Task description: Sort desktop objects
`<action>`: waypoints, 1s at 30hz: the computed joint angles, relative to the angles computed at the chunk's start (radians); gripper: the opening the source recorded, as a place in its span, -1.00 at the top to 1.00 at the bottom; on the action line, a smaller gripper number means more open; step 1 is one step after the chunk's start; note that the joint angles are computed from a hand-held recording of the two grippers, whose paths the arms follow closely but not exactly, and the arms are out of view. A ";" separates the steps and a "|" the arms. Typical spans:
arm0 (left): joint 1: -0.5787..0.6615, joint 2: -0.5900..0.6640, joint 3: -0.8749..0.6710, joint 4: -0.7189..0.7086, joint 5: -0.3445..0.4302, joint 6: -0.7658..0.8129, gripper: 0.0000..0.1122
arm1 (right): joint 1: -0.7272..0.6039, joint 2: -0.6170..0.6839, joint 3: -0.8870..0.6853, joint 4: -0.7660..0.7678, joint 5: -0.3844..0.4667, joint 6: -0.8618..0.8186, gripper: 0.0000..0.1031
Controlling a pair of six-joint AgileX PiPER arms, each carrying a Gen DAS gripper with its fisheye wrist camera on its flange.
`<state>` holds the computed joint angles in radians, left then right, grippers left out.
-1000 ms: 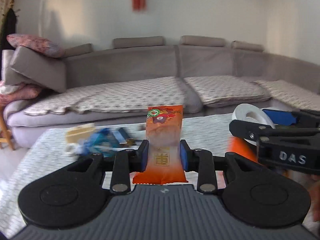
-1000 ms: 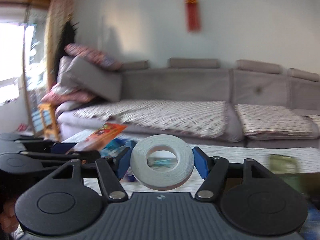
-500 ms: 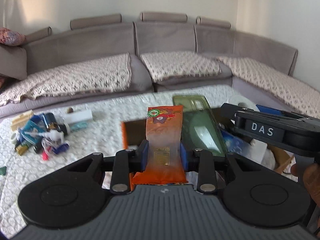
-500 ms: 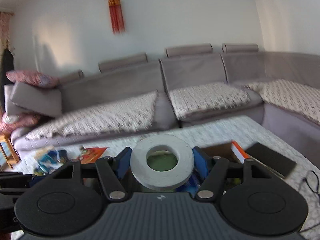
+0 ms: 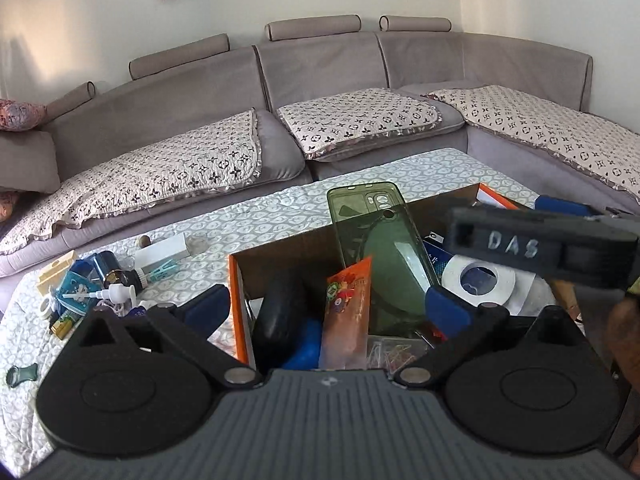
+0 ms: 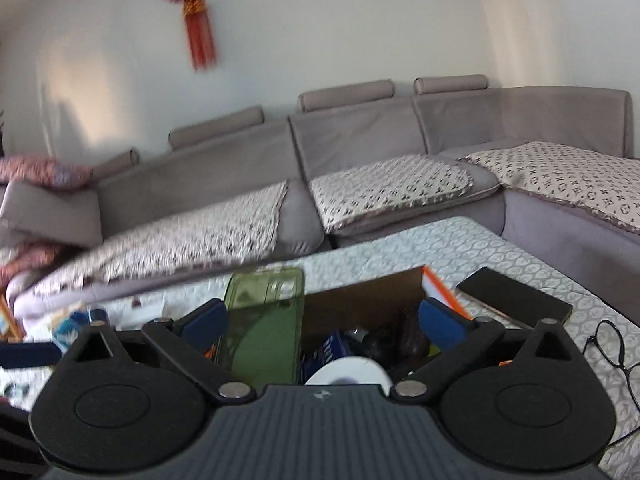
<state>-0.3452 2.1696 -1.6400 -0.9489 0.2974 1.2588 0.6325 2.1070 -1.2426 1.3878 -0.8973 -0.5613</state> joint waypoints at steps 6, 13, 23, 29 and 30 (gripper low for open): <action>-0.013 0.000 -0.023 0.136 0.001 -0.150 -0.84 | -0.002 -0.010 0.035 -0.024 -0.015 0.044 -1.00; -0.027 -0.024 0.001 0.245 -0.015 -0.264 -0.84 | -0.008 0.005 -0.015 0.082 0.008 -0.078 -1.00; -0.035 -0.034 0.001 0.368 -0.015 -0.388 -0.84 | 0.005 -0.003 -0.036 0.188 0.003 -0.146 -1.00; -0.038 -0.042 0.013 0.372 -0.029 -0.390 -0.84 | 0.007 -0.013 -0.028 0.189 0.010 -0.146 -1.00; -0.038 -0.043 0.015 0.374 -0.032 -0.390 -0.84 | 0.006 -0.012 -0.031 0.192 0.010 -0.150 -1.00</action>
